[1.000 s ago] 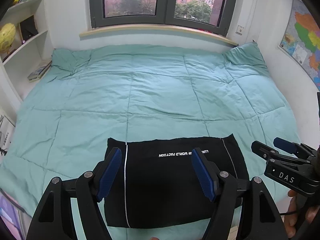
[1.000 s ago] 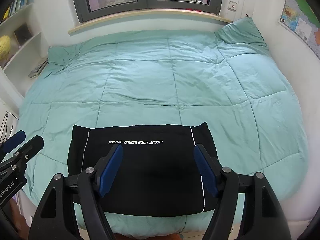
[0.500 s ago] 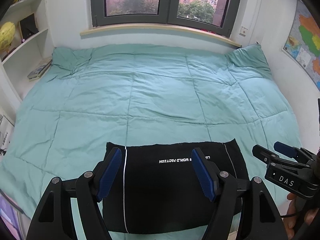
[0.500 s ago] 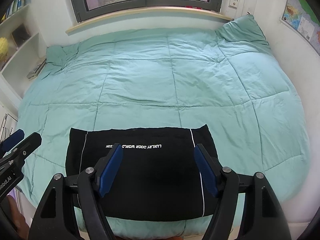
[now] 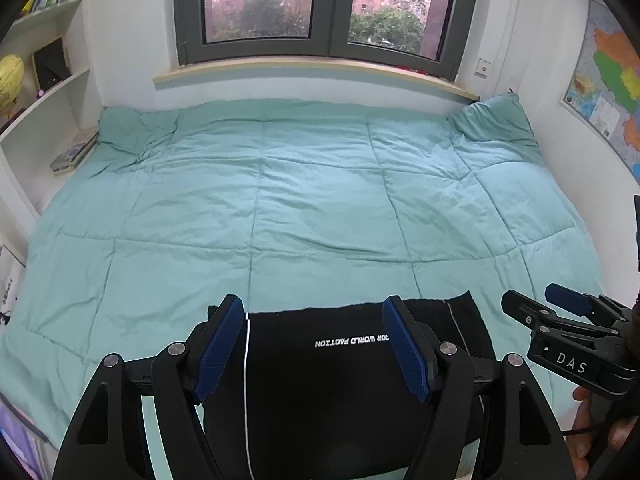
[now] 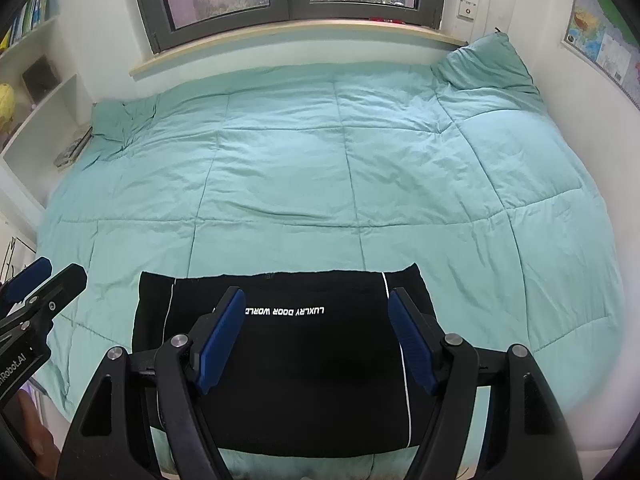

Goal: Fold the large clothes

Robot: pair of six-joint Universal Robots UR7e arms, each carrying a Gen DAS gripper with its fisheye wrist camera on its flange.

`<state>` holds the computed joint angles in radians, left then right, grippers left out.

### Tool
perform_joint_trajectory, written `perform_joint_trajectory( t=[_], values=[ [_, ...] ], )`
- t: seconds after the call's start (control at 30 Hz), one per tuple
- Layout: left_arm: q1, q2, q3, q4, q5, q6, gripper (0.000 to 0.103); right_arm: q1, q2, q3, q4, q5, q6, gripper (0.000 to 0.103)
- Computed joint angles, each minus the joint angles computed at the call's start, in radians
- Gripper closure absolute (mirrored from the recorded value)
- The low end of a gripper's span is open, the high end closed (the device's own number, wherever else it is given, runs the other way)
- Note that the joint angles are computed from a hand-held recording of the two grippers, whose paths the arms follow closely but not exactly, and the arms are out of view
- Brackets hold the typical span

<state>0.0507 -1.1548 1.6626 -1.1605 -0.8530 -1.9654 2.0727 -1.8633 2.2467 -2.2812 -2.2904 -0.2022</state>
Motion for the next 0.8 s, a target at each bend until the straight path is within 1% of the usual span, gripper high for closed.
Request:
perform_joint_trajectory(
  t=[0.23, 0.8],
  values=[
    [0.019, -0.007, 0.002, 0.008, 0.027, -0.001, 0.029, -0.002, 0.041, -0.010, -0.038, -0.005, -0.013, 0.028],
    [0.085, -0.018, 0.030, -0.049, 0.048, 0.052, 0.029, -0.037, 0.138, -0.032, -0.092, -0.004, -0.024, 0.028]
  ],
)
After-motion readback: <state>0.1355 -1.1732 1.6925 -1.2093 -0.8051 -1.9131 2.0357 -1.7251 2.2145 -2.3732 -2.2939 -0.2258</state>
